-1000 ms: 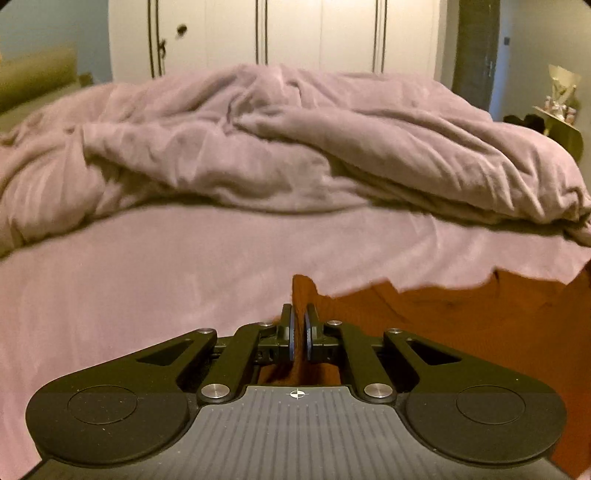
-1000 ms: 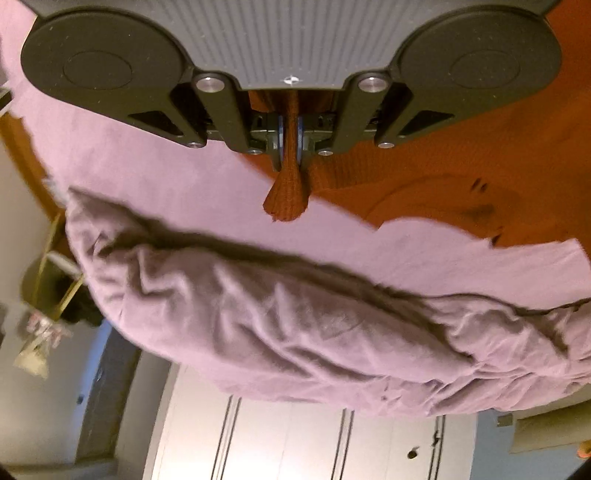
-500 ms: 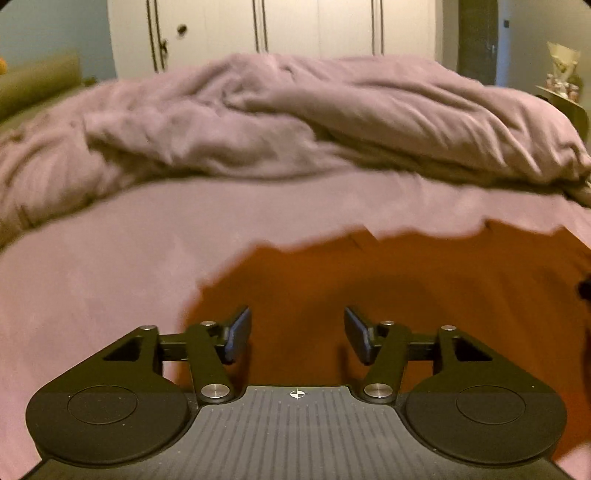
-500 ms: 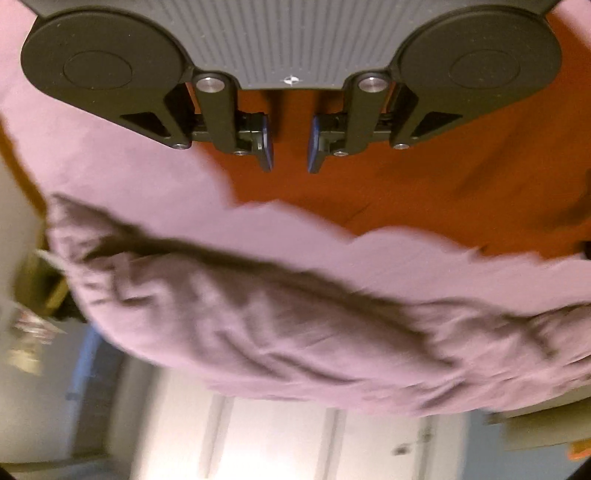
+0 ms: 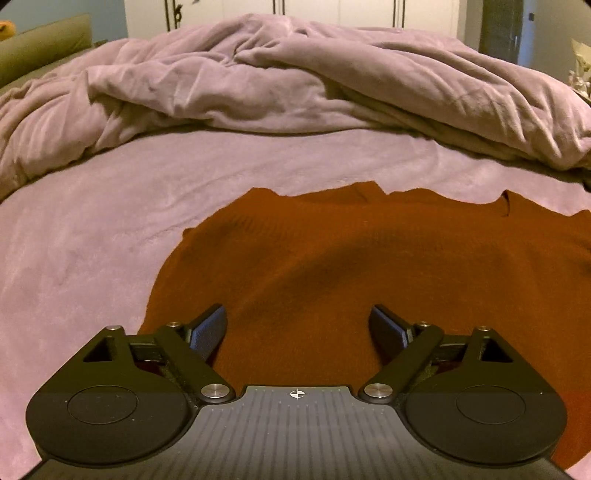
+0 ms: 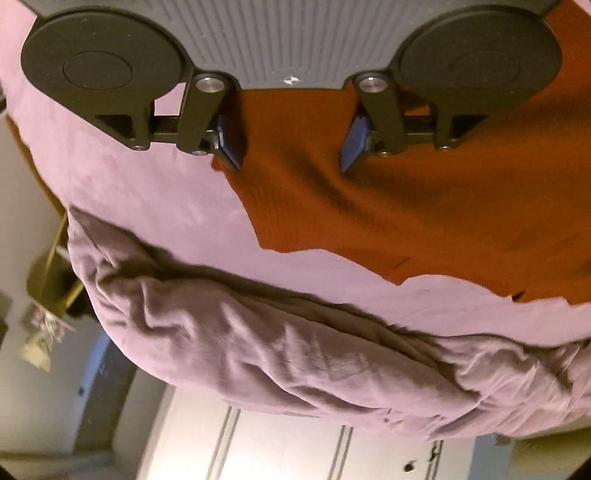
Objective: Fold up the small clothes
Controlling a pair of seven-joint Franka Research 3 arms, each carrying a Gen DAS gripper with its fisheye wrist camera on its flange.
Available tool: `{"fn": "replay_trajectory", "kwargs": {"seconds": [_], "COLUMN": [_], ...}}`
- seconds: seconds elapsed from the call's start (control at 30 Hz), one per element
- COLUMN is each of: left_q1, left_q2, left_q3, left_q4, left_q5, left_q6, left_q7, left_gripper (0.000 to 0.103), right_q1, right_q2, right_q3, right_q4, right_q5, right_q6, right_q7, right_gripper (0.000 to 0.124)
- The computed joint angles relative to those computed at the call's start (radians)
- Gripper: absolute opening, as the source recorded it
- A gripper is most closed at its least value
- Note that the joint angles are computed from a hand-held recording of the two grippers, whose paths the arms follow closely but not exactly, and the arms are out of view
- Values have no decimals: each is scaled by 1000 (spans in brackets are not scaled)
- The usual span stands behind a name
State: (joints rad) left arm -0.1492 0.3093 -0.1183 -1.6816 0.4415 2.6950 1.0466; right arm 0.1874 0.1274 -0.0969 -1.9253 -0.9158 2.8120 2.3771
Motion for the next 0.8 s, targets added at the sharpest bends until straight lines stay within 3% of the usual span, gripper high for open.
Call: {"fn": "replay_trajectory", "kwargs": {"seconds": [0.07,0.2,0.3,0.37,0.43,0.57,0.67,0.73,0.8], "left_q1": [7,27,41,36,36,39,44,47,46], "left_q2": [-12,-67,-107,-123,-137,-187,-235,-261,-281], "left_q3": [-11,-42,-58,-48,-42,-34,-32,-34,-37], "left_q4": [-8,-66,-116,-138,-155,-203,-254,-286,-311], "left_q5": [-22,-91,-153,-140,-136,-127,-111,-107,-98], "left_q6": [-14,-4,10,8,7,-1,-22,-23,-20], "left_q7": [20,93,155,157,160,142,147,170,180], "left_gripper": [89,89,89,90,91,91,91,92,93], "right_q1": [9,-13,-41,-85,-127,-151,-177,-165,-150], "right_q2": [-40,-159,-225,-254,-275,-309,-339,-366,-388], "right_q3": [13,60,103,135,168,164,223,225,215], "right_q4": [-34,-187,-279,-313,-323,-350,-343,-353,-365], "right_q5": [6,33,7,-87,-176,-41,-123,-72,21], "right_q6": [-17,83,95,98,52,29,-73,-126,-126], "right_q7": [10,-37,-41,20,86,73,156,174,156], "right_gripper": [52,48,45,44,44,50,50,45,35]}}
